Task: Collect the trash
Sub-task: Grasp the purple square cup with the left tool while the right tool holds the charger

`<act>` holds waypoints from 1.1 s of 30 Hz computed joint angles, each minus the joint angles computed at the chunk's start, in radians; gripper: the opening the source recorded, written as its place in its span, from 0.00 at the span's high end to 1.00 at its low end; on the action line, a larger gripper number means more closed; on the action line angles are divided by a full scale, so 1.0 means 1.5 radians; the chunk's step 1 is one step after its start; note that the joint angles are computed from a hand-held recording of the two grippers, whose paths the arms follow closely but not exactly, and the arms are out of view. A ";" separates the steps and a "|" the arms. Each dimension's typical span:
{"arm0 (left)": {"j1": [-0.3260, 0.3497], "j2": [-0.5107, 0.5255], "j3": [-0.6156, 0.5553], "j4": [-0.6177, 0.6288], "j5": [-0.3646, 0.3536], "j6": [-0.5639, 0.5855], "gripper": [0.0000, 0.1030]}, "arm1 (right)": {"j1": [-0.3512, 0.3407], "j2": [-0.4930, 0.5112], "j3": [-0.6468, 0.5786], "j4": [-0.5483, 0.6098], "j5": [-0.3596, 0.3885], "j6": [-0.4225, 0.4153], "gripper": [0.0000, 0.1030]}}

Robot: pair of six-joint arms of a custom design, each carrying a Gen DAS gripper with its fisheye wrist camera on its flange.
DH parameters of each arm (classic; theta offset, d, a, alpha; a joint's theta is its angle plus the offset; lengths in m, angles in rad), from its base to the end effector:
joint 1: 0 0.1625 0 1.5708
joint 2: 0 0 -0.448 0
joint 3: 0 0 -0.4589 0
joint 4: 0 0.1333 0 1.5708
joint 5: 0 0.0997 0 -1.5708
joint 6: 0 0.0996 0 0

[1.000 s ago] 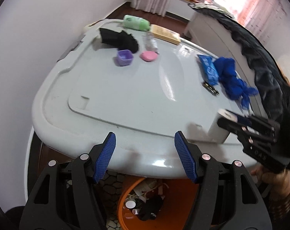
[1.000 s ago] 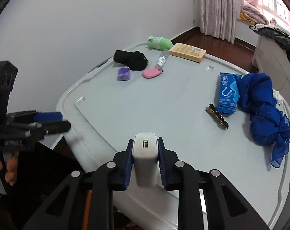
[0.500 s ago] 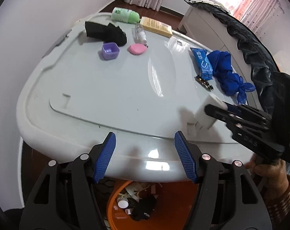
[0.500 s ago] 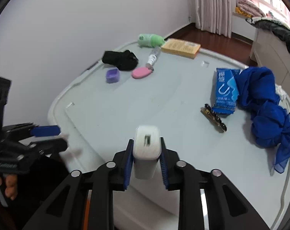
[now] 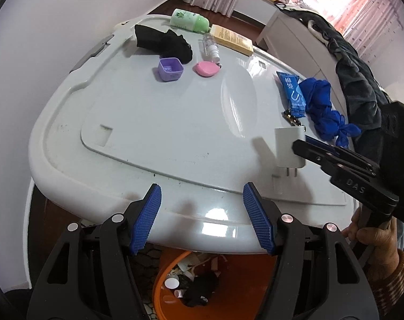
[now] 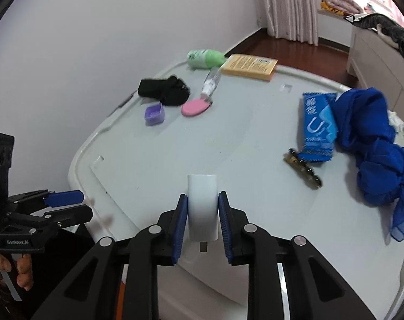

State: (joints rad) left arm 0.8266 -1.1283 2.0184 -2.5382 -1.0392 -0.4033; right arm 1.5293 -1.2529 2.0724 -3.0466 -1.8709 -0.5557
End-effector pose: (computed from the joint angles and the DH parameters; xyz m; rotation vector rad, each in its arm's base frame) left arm -0.2622 -0.5561 0.1328 0.4292 2.6606 -0.4857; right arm 0.0793 -0.5941 0.2381 0.5269 -2.5255 0.7238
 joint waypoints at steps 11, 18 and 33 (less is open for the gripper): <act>0.032 0.142 -0.150 -0.045 0.111 0.081 0.39 | 0.000 -0.048 0.011 -0.010 0.045 0.000 0.77; 0.061 0.233 -0.232 -0.056 0.183 0.093 0.84 | -0.010 -0.055 0.005 -0.003 0.054 0.006 0.77; 0.049 0.226 -0.226 -0.035 0.182 0.101 0.74 | -0.008 -0.082 0.024 -0.018 0.069 -0.001 0.77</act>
State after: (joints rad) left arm 0.8994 -0.7887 1.6798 -2.5902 -0.7656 -0.2525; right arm 1.5174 -1.3758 2.1085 -3.0732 -1.7680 -0.5570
